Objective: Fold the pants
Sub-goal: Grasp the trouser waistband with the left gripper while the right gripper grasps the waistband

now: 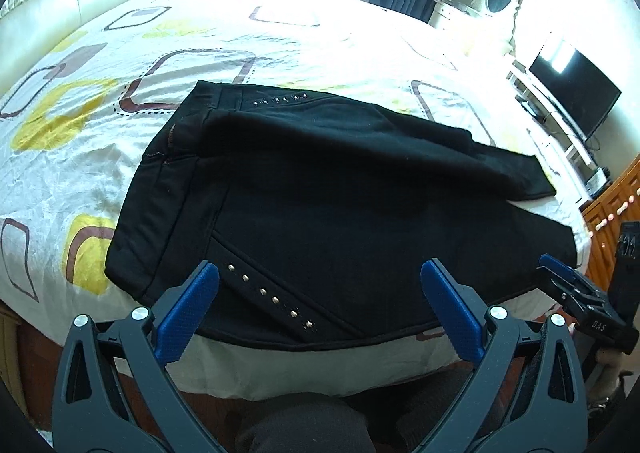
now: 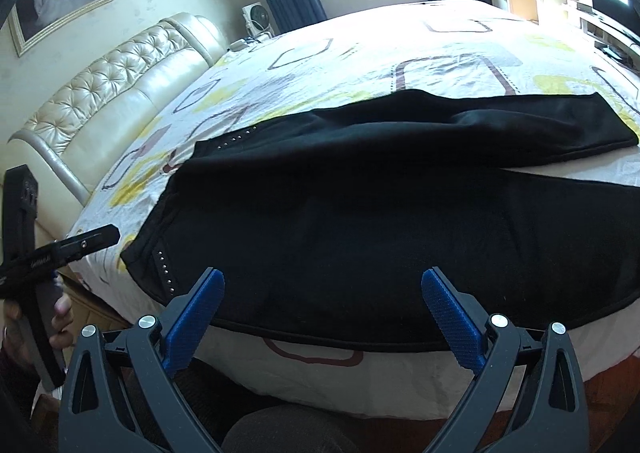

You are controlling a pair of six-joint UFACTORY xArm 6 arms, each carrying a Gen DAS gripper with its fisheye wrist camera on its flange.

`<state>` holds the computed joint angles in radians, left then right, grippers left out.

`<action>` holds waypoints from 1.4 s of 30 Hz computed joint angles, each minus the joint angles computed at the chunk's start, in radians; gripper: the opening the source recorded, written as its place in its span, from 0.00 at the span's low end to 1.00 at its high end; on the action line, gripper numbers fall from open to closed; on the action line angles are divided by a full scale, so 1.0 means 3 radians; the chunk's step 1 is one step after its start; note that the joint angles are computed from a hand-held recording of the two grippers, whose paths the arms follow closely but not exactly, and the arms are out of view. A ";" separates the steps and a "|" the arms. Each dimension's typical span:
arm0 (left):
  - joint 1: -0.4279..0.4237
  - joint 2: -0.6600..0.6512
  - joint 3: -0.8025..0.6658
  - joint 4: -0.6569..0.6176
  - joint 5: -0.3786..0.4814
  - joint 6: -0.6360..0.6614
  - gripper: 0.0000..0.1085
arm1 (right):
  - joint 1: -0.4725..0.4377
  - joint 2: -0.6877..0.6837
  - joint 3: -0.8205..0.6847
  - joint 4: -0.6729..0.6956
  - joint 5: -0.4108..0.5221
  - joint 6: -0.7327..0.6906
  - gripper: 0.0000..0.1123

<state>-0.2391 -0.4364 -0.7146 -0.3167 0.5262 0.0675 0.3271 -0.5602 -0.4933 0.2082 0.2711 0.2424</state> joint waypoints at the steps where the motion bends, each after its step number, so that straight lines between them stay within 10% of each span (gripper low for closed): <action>1: 0.0118 0.0105 -0.0120 -0.0152 0.0089 0.0182 0.93 | -0.0012 0.0022 -0.0036 0.0145 -0.0034 -0.0161 0.88; 9: 0.0977 0.1688 -0.1716 -0.0841 0.0829 0.1218 0.93 | -0.0164 0.0733 -0.0706 0.0910 -0.0031 -0.1206 0.88; 21: 0.1304 0.3816 -0.4205 -0.1500 0.1932 0.1339 0.93 | -0.0297 0.1842 -0.1739 0.1556 0.0282 -0.2206 0.88; 28: 0.1338 0.4429 -0.5123 -0.2093 0.2704 0.1561 0.93 | -0.0361 0.2163 -0.2120 0.1971 0.0569 -0.2498 0.88; 42: 0.1330 0.4662 -0.5451 -0.2010 0.2823 0.1554 0.93 | -0.0726 0.3424 -0.3958 0.0998 0.1735 -0.2274 0.87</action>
